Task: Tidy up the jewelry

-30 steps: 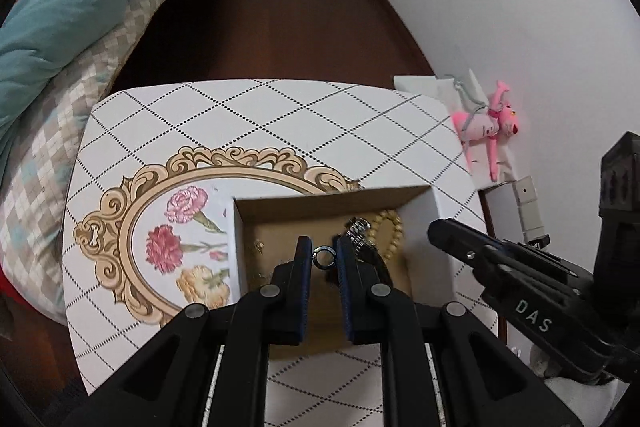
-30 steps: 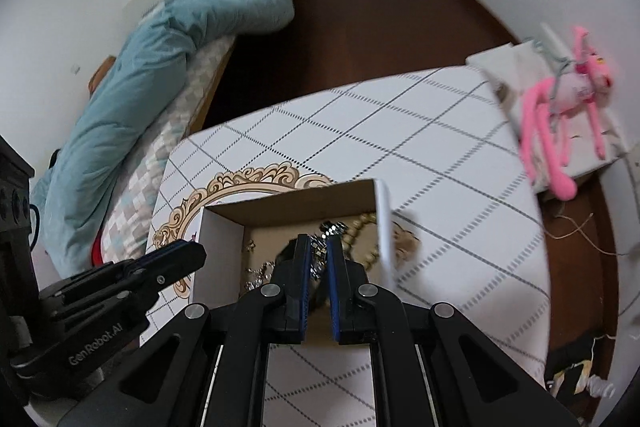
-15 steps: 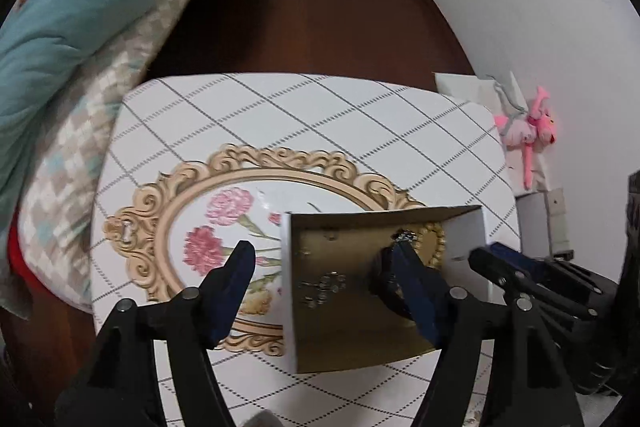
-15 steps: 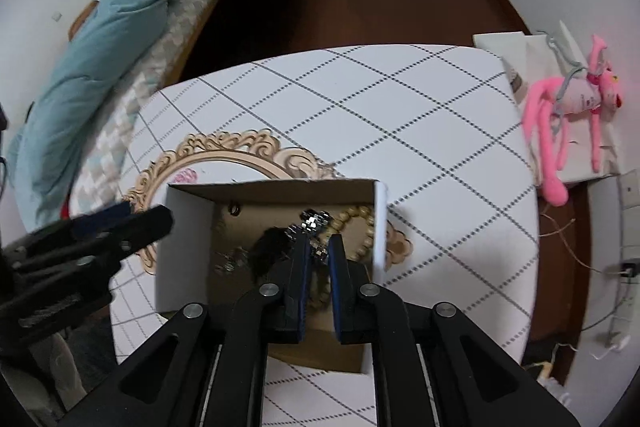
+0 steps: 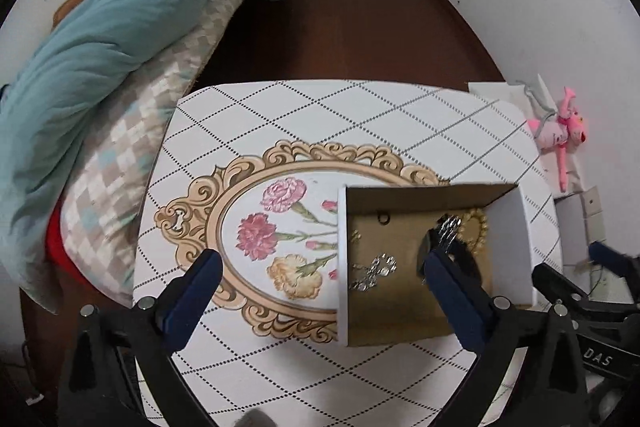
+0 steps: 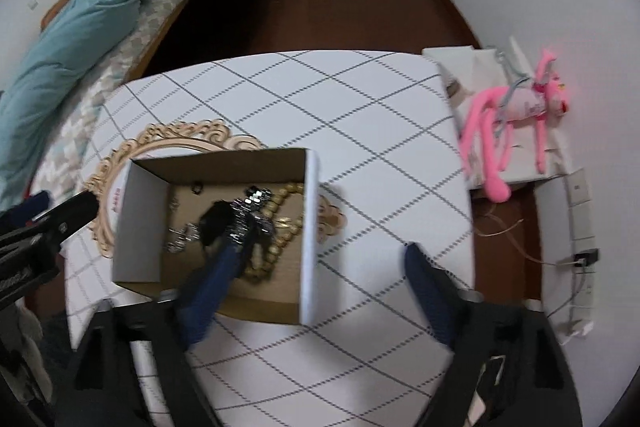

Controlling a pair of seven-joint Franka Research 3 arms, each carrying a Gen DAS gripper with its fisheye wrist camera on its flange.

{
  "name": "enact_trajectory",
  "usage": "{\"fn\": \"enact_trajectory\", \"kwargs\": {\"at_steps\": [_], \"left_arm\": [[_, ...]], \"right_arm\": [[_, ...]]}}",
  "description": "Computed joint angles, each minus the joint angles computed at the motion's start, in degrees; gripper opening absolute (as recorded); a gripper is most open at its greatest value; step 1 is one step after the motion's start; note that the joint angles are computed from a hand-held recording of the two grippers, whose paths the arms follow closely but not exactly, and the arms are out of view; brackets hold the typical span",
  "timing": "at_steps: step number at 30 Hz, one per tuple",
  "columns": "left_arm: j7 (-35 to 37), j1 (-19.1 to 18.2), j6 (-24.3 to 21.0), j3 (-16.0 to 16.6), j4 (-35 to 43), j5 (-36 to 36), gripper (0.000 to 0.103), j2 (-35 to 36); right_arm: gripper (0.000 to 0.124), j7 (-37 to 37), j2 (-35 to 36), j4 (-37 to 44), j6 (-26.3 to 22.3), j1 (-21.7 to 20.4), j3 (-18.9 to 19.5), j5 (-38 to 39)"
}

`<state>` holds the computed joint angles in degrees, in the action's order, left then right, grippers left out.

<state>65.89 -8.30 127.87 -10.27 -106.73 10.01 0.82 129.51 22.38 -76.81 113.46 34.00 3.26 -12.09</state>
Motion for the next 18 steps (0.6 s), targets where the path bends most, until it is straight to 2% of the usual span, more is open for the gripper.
{"fn": "enact_trajectory", "kwargs": {"at_steps": [10,18], "left_arm": [[-1.82,-0.87,0.73,-0.55,-4.92,0.85,0.103,-3.46],[-3.05,-1.43,1.89,-0.64,-8.58,0.99,0.103,-9.8]], "right_arm": [[0.103,2.94,-3.04,-4.69,0.6,1.93,0.36,-5.45],[0.103,6.54,-8.19,-8.85,2.01,2.38,1.68,-7.93]]}}
